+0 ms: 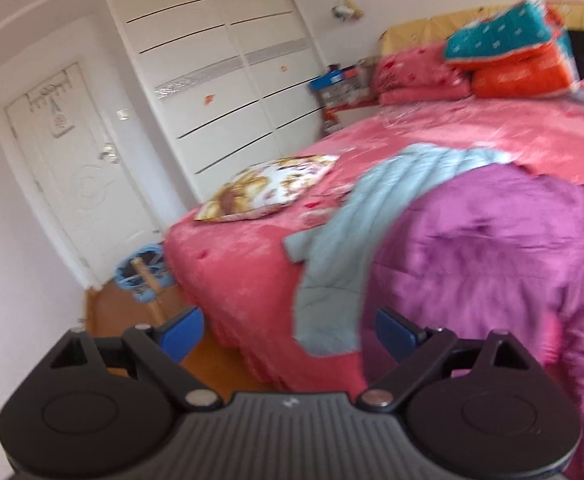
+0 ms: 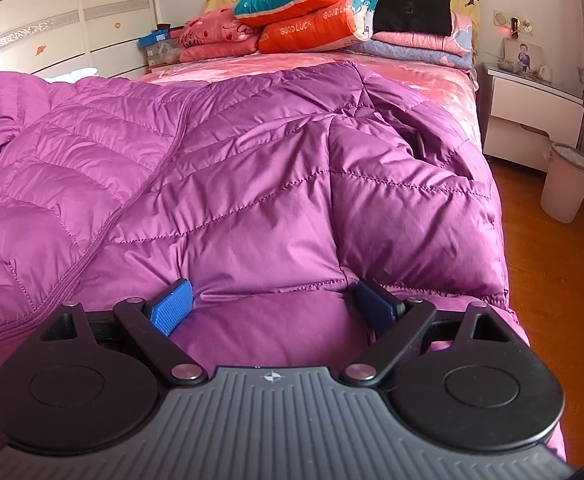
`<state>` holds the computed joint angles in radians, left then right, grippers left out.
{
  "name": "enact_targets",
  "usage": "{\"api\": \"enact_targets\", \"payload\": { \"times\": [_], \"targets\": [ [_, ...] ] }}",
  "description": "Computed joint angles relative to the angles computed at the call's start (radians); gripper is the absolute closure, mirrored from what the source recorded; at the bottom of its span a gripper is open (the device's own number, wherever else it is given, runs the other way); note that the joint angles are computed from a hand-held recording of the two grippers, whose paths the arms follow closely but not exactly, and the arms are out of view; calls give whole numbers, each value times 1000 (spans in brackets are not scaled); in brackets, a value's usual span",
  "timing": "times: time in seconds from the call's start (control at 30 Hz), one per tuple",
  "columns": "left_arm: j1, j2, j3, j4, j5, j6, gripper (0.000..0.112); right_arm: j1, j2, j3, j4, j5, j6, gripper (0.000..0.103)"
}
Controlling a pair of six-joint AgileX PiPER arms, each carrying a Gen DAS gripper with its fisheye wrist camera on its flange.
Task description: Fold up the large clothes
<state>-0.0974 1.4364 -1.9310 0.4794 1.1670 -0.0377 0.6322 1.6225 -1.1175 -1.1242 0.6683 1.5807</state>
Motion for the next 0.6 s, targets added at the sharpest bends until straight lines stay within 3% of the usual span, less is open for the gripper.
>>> {"api": "enact_targets", "payload": {
  "times": [0.3, 0.43, 0.6],
  "targets": [
    [-172, -291, 348, -276, 1, -75, 21, 21, -84, 5, 142, 45, -87, 0],
    [-195, -304, 434, -480, 24, -70, 21, 55, -161, 34, 174, 39, -77, 0],
    [-266, -259, 539, -558, 46, -82, 21, 95, -245, 56, 262, -11, -166, 0]
  ]
}}
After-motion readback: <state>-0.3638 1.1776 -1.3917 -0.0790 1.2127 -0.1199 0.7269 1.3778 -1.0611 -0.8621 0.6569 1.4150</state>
